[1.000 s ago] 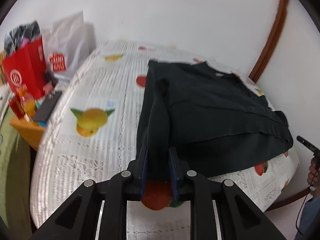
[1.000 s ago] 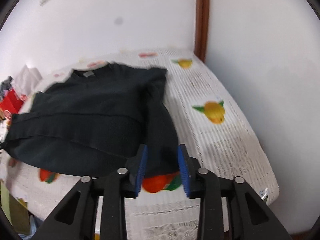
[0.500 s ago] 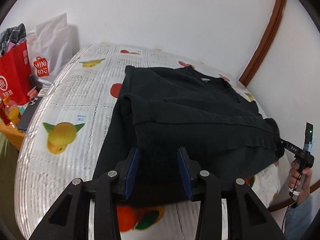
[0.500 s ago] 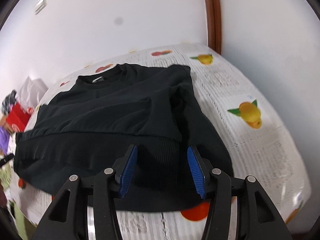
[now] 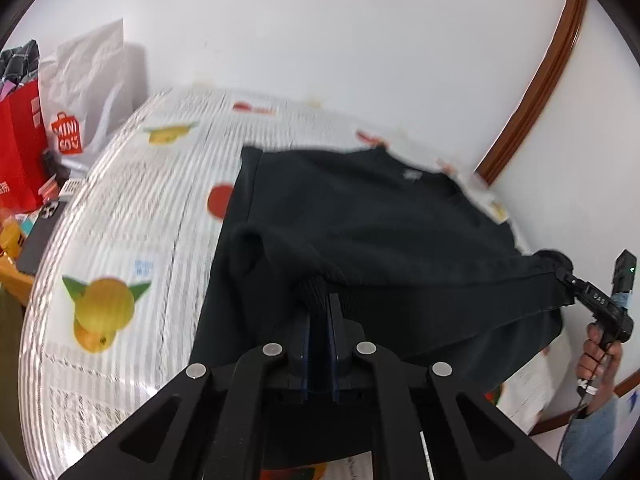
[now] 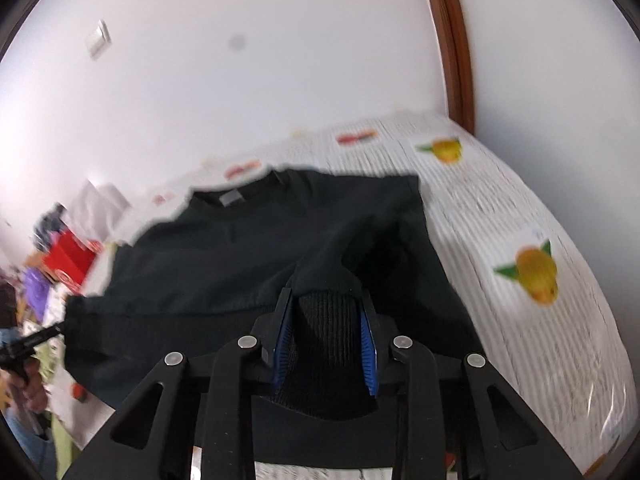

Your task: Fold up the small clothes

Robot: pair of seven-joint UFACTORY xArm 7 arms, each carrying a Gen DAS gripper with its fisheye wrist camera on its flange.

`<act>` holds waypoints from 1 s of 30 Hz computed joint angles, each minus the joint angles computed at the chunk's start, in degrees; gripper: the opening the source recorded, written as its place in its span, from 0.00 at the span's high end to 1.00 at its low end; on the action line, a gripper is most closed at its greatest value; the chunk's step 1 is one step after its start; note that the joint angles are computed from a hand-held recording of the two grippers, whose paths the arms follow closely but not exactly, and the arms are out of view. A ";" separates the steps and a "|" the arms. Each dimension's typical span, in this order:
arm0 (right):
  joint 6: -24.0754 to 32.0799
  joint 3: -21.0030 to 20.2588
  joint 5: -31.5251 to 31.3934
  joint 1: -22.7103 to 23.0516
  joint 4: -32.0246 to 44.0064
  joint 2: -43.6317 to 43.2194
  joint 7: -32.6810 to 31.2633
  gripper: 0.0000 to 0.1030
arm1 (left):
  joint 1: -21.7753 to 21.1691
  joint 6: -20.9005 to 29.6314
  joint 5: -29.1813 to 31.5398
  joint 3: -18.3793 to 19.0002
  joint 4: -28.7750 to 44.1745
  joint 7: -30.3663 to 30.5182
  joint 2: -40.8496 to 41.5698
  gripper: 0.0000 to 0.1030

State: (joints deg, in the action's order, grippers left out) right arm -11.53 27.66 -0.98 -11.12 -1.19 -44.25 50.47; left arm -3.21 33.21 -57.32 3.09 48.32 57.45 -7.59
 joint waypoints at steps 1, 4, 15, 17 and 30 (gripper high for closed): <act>-0.96 -0.67 -0.24 -0.53 0.63 0.33 -0.68 0.72 | -0.17 0.08 -1.81 0.24 0.32 1.40 -0.40 0.93; -2.48 -0.33 -0.33 -4.13 3.88 2.92 -3.46 0.72 | -0.68 -1.11 -4.63 0.14 1.74 3.92 -0.13 0.93; -10.76 12.71 9.11 -22.60 14.78 25.69 -16.99 0.73 | 0.55 -6.33 -0.13 -4.82 13.68 -2.40 13.74 0.93; -11.31 17.67 13.03 -27.16 16.23 30.00 -20.74 0.72 | 1.00 -7.66 2.78 -6.00 14.83 -4.38 16.04 0.93; 4.36 21.07 27.55 -20.31 13.92 13.49 -27.56 0.61 | 4.78 -2.84 4.62 -7.70 10.57 -1.21 10.53 0.66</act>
